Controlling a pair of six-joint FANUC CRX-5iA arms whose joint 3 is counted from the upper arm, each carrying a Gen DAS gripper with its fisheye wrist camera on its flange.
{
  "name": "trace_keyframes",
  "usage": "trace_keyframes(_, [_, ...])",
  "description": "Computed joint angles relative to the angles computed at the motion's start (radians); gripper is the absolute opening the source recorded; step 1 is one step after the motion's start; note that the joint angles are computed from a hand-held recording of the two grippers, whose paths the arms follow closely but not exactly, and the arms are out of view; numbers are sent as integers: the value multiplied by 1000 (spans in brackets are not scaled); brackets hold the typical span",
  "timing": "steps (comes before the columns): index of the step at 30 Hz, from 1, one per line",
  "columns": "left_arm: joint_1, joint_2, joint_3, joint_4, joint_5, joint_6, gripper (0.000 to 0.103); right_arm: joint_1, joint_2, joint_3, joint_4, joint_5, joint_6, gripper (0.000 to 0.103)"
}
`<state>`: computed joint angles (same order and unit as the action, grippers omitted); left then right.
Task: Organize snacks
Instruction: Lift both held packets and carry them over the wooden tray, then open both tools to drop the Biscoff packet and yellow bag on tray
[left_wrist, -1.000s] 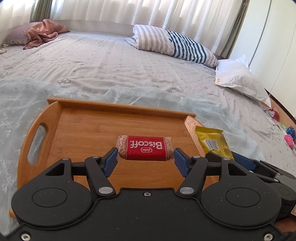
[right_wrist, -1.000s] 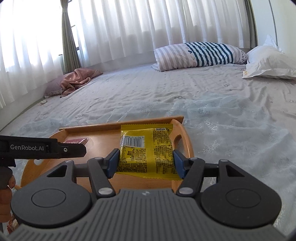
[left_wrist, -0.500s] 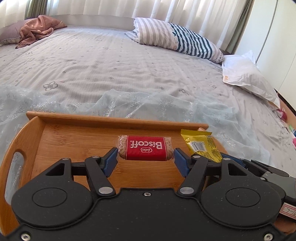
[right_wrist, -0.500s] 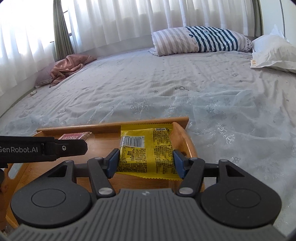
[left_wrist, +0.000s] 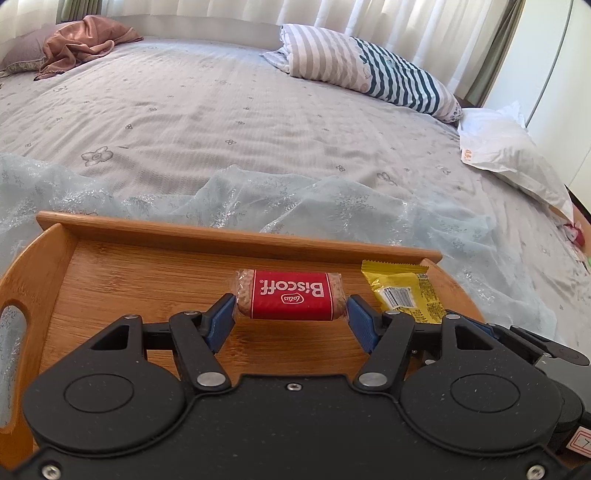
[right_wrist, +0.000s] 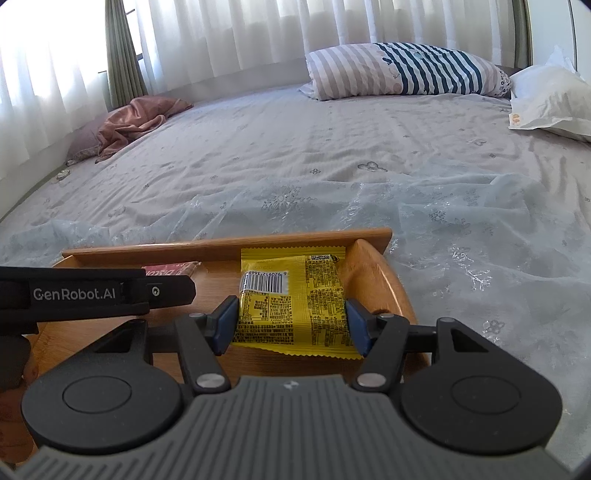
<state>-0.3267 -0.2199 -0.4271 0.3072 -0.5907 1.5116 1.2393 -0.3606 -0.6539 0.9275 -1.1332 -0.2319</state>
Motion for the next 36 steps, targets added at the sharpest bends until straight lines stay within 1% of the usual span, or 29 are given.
trace_keyframes(19, [-9,21,19,-63,15,39,64,-16,42,30,-14,-6,46,65])
trace_keyframes(21, [-10,22,23,-69,10,40,64,-17,42,30,-15,-2,51,67])
trace_keyframes(22, [-11,22,27,-78,6,47,64,-18,42,30,-14,0,51,70])
trace_keyframes(23, [-12,23,31,-86,1,53,65,-19,41,30,-13,2,51,76])
trace_keyframes(24, [-12,24,33,-88,-2,53,66,-19,40,29,-13,3,50,77])
trace_keyframes(28, [-11,16,33,-83,-11,33,80,-14,35,31,-15,2,49,78])
trace_keyframes(29, [-13,12,36,-93,-14,39,81,-11,34,31,-13,0,51,80])
trace_keyframes(31, [-12,3,37,-99,-20,39,86,-3,34,35,-8,-12,55,82])
trace_keyframes(36, [1,-38,16,-69,-32,11,94,23,23,40,-4,-32,66,86])
